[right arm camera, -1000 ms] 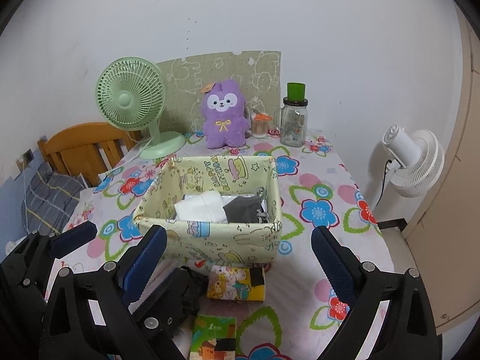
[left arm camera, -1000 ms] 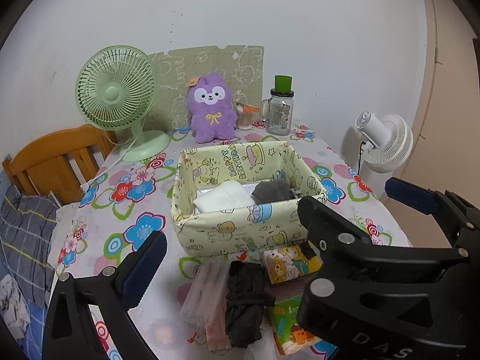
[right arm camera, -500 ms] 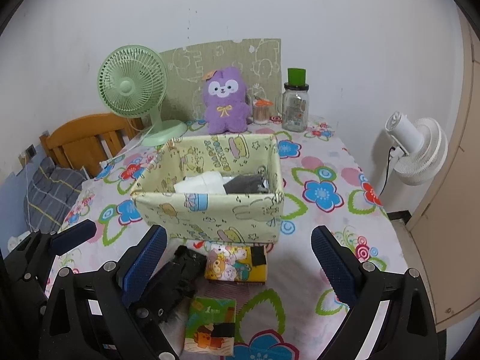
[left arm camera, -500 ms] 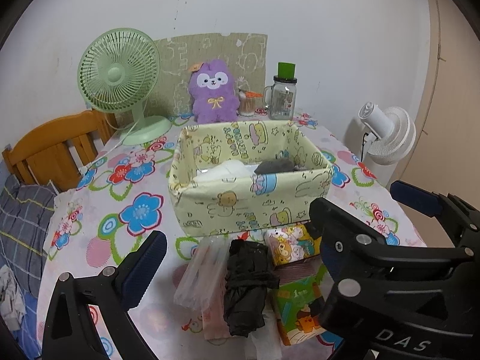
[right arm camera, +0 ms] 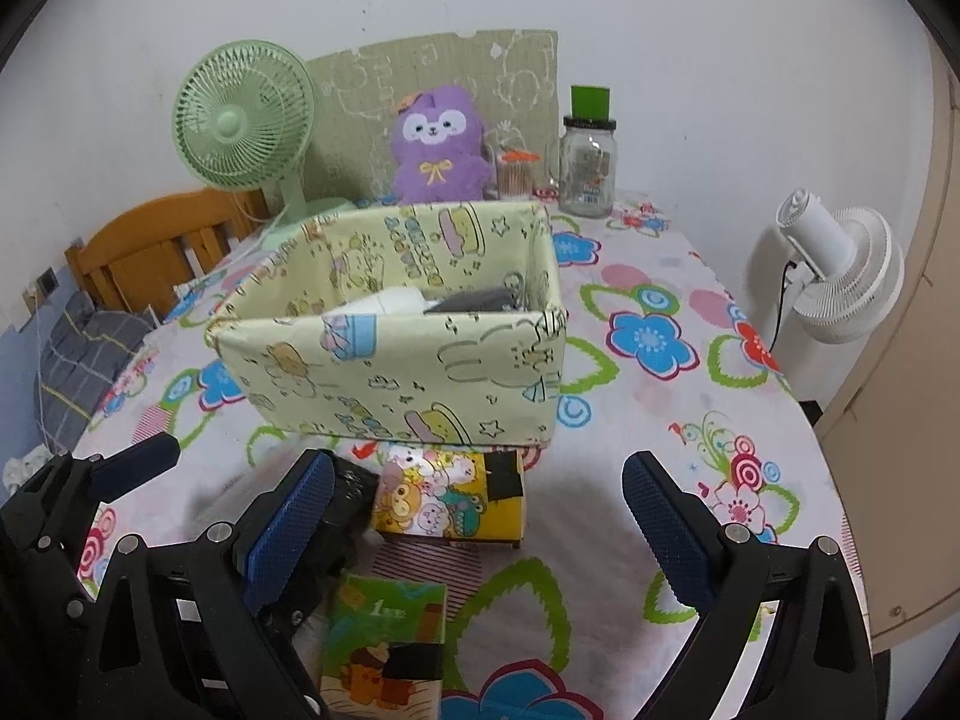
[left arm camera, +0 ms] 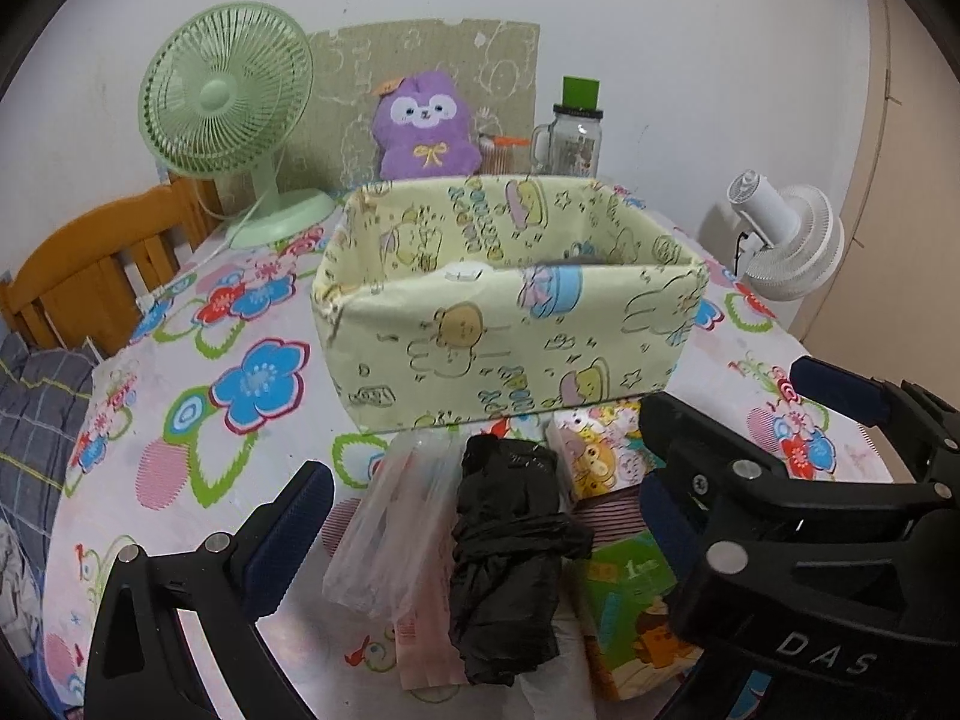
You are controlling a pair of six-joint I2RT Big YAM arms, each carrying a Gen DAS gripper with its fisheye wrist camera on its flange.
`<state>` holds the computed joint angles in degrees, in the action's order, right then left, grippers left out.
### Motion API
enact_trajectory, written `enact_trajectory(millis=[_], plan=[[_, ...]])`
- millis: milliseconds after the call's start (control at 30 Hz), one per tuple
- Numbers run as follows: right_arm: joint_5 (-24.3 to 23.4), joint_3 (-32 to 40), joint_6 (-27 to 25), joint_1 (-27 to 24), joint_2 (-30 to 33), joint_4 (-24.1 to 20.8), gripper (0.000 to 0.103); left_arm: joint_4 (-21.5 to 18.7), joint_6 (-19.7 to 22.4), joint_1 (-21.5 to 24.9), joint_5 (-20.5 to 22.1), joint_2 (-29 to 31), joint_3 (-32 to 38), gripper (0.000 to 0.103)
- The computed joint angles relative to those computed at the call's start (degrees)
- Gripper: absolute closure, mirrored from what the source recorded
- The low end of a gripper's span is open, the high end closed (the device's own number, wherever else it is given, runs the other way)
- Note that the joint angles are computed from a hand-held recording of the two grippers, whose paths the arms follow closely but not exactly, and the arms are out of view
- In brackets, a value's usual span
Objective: Organize soft objects
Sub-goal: 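Grasp the yellow tissue pack with the right tool while the left tool grasps the black bundle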
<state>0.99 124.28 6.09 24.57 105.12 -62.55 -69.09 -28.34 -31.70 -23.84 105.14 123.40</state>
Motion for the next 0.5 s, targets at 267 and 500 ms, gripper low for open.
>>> enact_trajectory(millis=[267, 500], plan=[[-0.8, 2.5, 0.9, -0.3, 3.2, -3.4, 0.005, -0.6, -1.5, 0.9, 3.3, 1.0, -0.8, 0.000], [-2.2, 5.6, 2.0, -0.5, 6.1, -6.8, 0.005, -1.6, -1.6, 1.4, 4.5, 2.2, -0.1, 0.001]])
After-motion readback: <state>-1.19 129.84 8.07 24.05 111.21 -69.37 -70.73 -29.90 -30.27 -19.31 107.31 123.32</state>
